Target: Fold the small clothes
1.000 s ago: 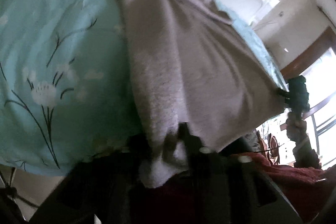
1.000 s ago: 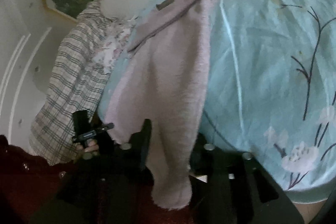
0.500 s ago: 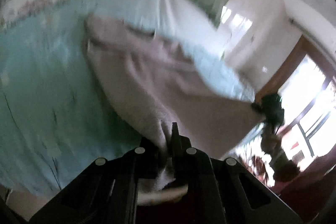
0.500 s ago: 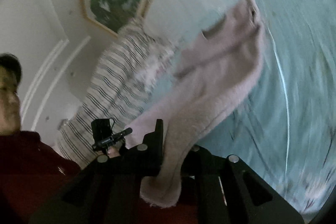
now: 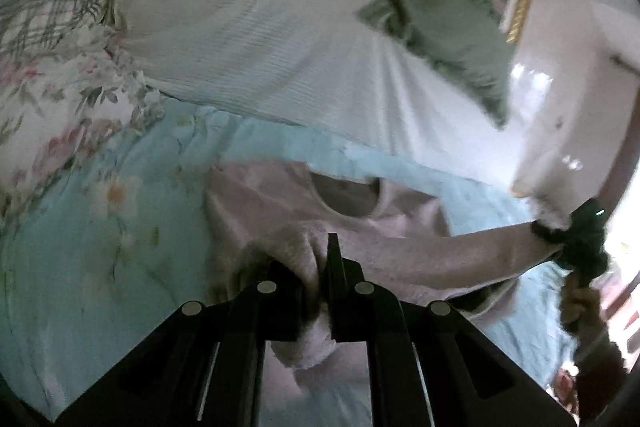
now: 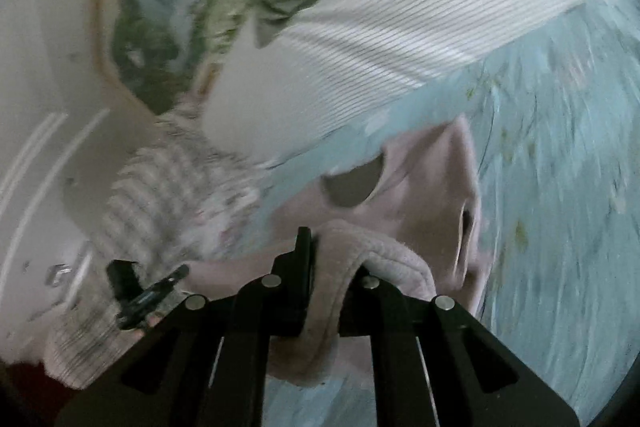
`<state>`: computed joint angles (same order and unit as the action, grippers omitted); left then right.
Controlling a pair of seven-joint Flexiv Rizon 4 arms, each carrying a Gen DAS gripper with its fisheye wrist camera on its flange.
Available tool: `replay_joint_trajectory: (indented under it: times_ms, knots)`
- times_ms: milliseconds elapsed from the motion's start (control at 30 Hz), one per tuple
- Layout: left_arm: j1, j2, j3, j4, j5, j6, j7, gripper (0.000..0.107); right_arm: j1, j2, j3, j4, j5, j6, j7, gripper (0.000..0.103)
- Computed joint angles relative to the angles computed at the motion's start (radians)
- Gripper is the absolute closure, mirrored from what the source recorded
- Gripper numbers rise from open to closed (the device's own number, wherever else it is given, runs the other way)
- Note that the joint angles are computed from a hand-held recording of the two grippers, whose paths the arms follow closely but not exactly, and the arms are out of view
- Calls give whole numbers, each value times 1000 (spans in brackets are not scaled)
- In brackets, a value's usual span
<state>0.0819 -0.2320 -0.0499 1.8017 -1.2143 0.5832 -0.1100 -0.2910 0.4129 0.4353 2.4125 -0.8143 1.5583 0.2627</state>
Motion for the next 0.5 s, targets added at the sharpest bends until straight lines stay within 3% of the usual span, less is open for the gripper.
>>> replay_joint_trajectory:
  times_ms: [100,267,367,467,500]
  knots:
    - [-44,-130,-42,-149,116,110,-140,100,106,-96,-94,-57,69,-132,-109,93]
    - [-77,-315,-87,-337,322,193,-301,99,190,-225,-220,-93,140,-163,-182,93]
    - [-98,-411,-87,-444,448,195,-412,99,253,-284,-276,-113,251,-201,-269,93]
    - [-111,-489,-83,-534,550,174,-508,95,298,-327,-310,-112,396,-173,-335,93]
    - [-107,-510,-86,-562,574,151,-536,94,292,-329,-312,-101,392,-141,-317,93]
